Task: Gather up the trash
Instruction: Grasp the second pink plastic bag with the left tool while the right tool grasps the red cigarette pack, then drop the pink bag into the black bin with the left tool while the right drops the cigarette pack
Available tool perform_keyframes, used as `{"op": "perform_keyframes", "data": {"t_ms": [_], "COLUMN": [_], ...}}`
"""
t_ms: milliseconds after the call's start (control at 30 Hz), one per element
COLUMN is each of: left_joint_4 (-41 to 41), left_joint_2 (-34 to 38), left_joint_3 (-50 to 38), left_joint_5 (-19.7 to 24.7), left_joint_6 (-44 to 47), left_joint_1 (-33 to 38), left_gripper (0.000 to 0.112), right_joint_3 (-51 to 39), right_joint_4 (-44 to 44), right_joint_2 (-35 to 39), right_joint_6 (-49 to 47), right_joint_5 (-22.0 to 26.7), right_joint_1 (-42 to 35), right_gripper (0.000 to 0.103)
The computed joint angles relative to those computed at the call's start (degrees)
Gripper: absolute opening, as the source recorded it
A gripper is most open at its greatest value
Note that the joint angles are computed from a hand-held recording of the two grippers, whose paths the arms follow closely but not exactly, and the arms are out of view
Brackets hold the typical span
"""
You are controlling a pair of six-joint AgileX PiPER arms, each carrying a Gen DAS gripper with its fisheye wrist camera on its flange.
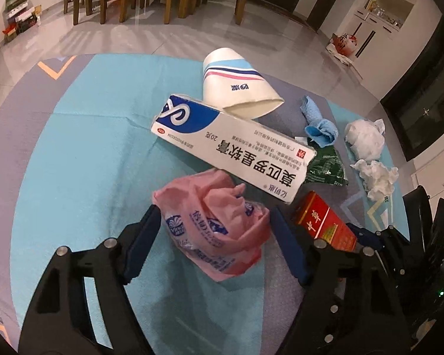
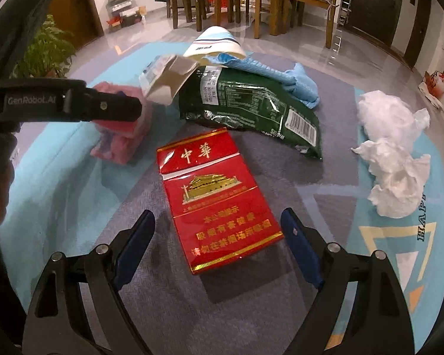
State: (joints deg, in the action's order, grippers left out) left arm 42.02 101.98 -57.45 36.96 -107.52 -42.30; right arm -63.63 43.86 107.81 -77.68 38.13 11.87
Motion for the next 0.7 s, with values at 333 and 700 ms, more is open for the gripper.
{"op": "perform_keyframes", "data": {"t_ms": [333,700], "left_joint_4": [-2.01,-4.02], "left_joint_2": [-0.58,-3.26], "left_joint_3": [-0.47,-0.88], "left_joint_5": [1.17,2.40], "left_joint_6": [1.09,-0.65], "left_joint_1": [-2.87,-10.14], "left_gripper": [0.041,0.039], "right_joint_3": [2.55,4.17], "right_joint_4": [-0.50,0.68], "right_joint_2": [-2.47,-6.70], "right_joint_6": [-0.93,-3.15], "right_joint_5": [-0.27,6.40], "right_joint_1": [-0.45,-7.71], "right_gripper": [0.064,0.064]}}
